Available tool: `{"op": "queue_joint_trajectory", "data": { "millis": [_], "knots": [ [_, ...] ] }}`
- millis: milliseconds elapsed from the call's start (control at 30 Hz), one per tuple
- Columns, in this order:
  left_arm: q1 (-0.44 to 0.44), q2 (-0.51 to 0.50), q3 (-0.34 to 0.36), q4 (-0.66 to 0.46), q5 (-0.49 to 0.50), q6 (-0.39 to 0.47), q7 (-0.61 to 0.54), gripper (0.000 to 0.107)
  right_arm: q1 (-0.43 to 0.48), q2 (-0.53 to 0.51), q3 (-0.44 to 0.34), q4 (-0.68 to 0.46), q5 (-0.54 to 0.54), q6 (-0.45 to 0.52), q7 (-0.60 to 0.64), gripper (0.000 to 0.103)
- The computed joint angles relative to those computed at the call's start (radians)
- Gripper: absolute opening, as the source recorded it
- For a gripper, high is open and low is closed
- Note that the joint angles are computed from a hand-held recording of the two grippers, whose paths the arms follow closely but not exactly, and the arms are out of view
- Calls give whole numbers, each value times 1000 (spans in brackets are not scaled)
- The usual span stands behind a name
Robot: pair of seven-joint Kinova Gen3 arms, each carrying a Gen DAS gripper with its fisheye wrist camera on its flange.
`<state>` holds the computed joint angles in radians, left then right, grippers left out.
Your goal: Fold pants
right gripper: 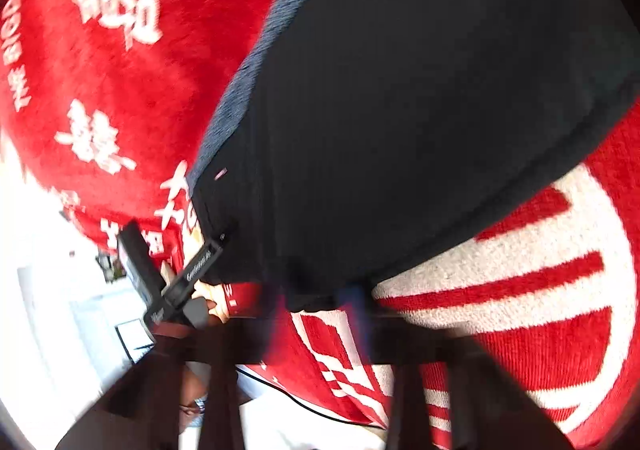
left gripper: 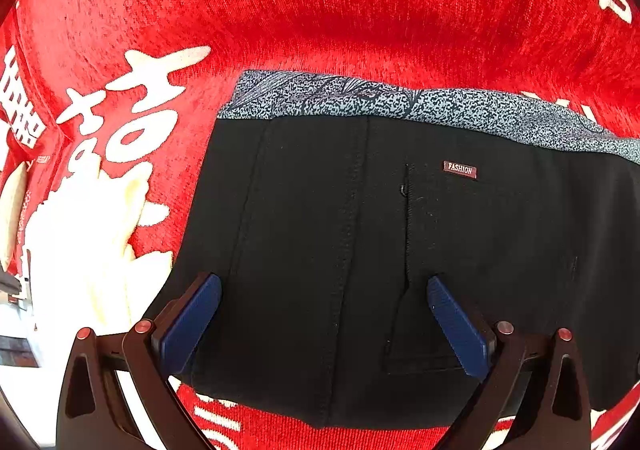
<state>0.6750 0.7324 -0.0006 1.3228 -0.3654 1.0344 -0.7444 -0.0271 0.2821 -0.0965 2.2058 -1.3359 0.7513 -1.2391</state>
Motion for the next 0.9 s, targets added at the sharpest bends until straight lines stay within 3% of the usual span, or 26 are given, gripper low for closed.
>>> {"op": "queue_joint_trajectory", "data": {
  "millis": [100,167,267,367,467,633,767,833,900],
  "knots": [
    [-2,5,-1,-17,13,17,-31,103,-87,-74,73,-35,76,-18,-63,8],
    [31,4,-57,-8,51,-4,-58,103,-137,-83,98,-43,158,-33,-131,7],
    [50,5,-79,-11,56,0,-59,103,-74,-47,9,-43,280,-39,-253,6],
    [65,33,-87,-99,83,109,-86,103,9,-80,-56,-65,402,7,-309,7],
    [83,17,-59,-136,79,134,-87,103,-37,-143,39,-89,524,73,-317,10],
    [120,29,-13,-240,180,104,-96,103,-199,-191,271,-158,727,60,-394,38],
    [127,148,94,-419,181,162,-66,103,-342,-164,433,-225,890,56,-497,38],
    [146,190,110,-445,171,172,-69,103,-336,-143,445,-217,942,44,-515,37],
    [187,170,61,-397,170,125,-16,103,-262,-133,400,-196,937,36,-495,29]
  ]
}}
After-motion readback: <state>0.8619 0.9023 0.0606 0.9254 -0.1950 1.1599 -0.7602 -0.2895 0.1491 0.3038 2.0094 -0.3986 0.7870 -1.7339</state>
